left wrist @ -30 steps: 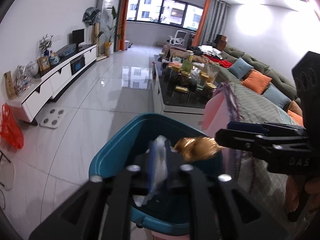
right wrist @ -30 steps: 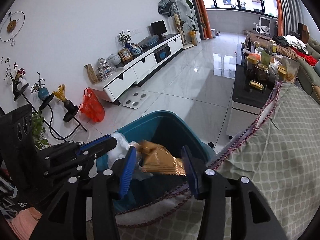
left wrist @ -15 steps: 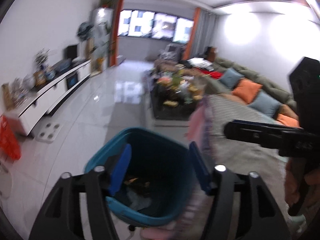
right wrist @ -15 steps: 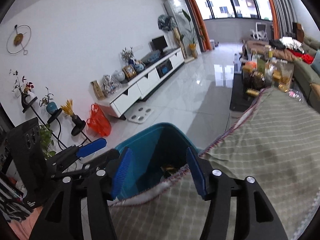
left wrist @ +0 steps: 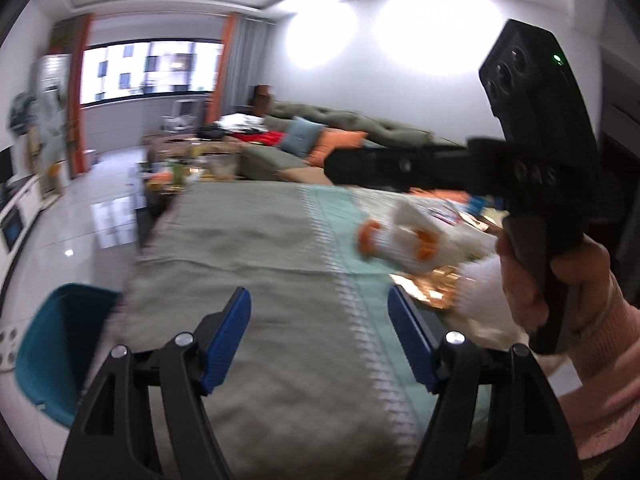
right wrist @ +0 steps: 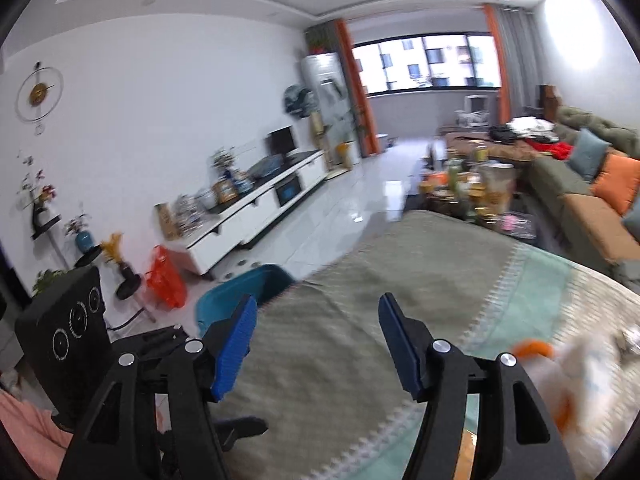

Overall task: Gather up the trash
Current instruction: 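Grasp the white foam net with the left gripper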

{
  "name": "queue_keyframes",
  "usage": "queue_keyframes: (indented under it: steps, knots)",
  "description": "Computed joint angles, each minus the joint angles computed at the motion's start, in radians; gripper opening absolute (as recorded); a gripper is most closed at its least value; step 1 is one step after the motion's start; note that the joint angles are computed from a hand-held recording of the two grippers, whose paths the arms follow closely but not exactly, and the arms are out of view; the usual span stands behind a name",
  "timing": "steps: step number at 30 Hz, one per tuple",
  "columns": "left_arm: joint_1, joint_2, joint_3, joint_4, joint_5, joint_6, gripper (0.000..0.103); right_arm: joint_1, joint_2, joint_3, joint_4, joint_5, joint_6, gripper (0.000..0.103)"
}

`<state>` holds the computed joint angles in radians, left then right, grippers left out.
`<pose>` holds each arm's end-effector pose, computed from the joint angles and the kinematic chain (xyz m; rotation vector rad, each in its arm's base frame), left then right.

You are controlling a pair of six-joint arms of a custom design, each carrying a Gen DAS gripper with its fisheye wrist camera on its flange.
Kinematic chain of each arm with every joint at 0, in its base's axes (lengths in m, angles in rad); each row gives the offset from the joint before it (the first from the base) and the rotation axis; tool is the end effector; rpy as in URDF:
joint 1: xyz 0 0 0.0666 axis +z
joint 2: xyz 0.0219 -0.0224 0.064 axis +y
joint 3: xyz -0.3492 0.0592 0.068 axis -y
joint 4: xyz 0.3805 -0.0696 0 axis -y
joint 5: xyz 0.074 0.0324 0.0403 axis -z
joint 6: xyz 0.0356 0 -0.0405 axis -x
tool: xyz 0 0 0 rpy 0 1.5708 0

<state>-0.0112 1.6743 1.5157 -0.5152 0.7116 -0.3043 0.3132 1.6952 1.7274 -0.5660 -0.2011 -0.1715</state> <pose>0.5798 -0.0301 0.3477 0.6976 2.0057 -0.6216 0.5751 0.1933 0.4253 -0.2730 2.1153 0.5001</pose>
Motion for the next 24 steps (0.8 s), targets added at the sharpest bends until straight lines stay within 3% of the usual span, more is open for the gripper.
queue_keyframes:
  steps: [10,14,19,24]
  knots:
    - [-0.140,0.020,0.007,-0.116,0.081,-0.124,0.072,-0.140,-0.242,-0.309,0.068,0.075,-0.085,0.064]
    - [-0.191,0.039,0.023,-0.138,0.076,-0.163,0.072,-0.184,-0.291,-0.371,0.076,0.099,-0.116,0.064]
    - [-0.232,0.088,0.081,-0.188,0.043,-0.160,0.072,-0.224,-0.341,-0.438,0.078,0.122,-0.142,0.064]
    - [-0.233,0.133,0.143,-0.292,0.058,-0.195,0.070,-0.253,-0.373,-0.493,0.079,0.134,-0.168,0.065]
